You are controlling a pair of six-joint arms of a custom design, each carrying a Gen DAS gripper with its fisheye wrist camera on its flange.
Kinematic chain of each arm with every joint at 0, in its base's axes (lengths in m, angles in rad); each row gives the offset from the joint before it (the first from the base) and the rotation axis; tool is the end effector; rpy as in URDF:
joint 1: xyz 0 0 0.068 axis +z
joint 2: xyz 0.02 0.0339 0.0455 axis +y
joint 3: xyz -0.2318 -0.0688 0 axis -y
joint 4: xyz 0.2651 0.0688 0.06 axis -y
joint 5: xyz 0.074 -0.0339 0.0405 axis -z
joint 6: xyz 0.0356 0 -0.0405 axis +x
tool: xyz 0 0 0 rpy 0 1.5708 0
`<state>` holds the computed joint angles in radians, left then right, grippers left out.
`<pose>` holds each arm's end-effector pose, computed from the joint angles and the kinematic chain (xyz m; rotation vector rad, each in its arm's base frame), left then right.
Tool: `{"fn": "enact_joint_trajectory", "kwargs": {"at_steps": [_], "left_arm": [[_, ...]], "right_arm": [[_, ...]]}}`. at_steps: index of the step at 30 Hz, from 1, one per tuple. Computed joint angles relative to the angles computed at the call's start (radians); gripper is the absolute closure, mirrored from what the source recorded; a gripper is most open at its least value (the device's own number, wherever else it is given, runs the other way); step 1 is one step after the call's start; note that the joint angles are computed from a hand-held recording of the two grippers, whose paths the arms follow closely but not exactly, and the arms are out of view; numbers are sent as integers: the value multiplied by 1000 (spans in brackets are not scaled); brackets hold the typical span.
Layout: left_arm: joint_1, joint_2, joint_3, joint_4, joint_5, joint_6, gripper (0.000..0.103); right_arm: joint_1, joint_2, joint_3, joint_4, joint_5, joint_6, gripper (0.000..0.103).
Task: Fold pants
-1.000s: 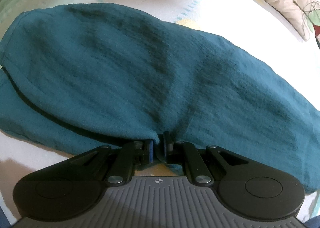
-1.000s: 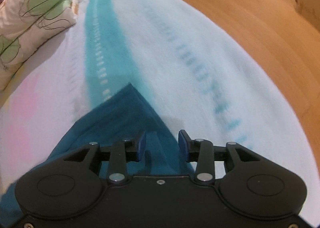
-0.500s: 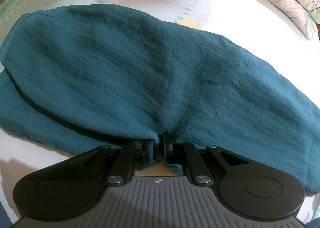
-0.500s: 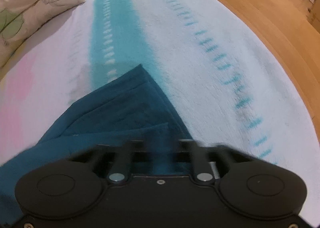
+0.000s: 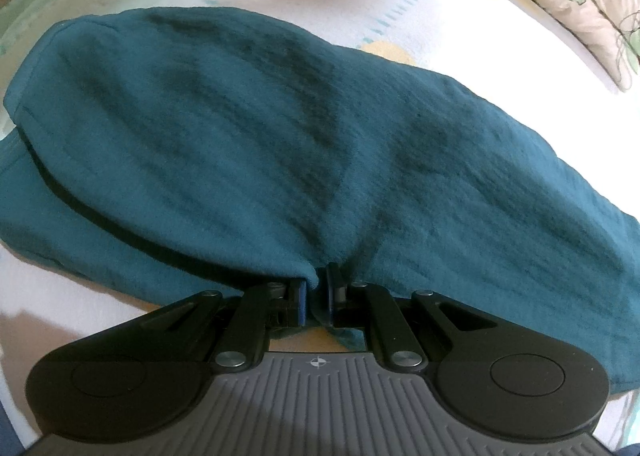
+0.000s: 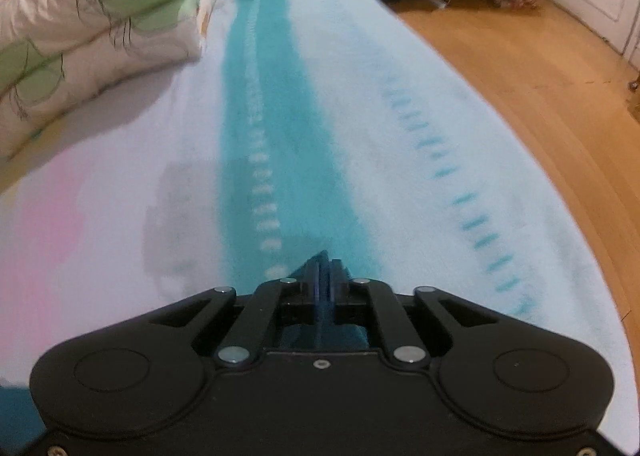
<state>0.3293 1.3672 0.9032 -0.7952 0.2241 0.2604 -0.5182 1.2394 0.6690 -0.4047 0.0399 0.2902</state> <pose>0.2584 0.0800 0.1721 -0.0466 2.7746 -0.1721 0.2265 -0.1308 0.1493 1.0175 2.3390 -0.1396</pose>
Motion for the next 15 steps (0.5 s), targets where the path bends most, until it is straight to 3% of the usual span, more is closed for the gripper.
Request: {"fn": "enact_joint_trajectory", "kwargs": {"at_steps": [2,5,9,13,15], "left_arm": [[3,1,8,-11,2,4,94],[0,3,27,-42,-2,18,94],[-7,-99,2,-68,-12,49,93],[-24,-253,-28,-117,-15,73,93],[-47,-306,-24,-156,8,74,93]], "right_arm": [[-14,-40,-19,-24,24,17,84],[-120,-260,-114,-107,-84,-24,80],[-301,-521,-180,-338,-219,-160,76],[-491,-689,-244,-552,-386,-294,76],[-528,-765,-286,-637,-413,-337,76]]}}
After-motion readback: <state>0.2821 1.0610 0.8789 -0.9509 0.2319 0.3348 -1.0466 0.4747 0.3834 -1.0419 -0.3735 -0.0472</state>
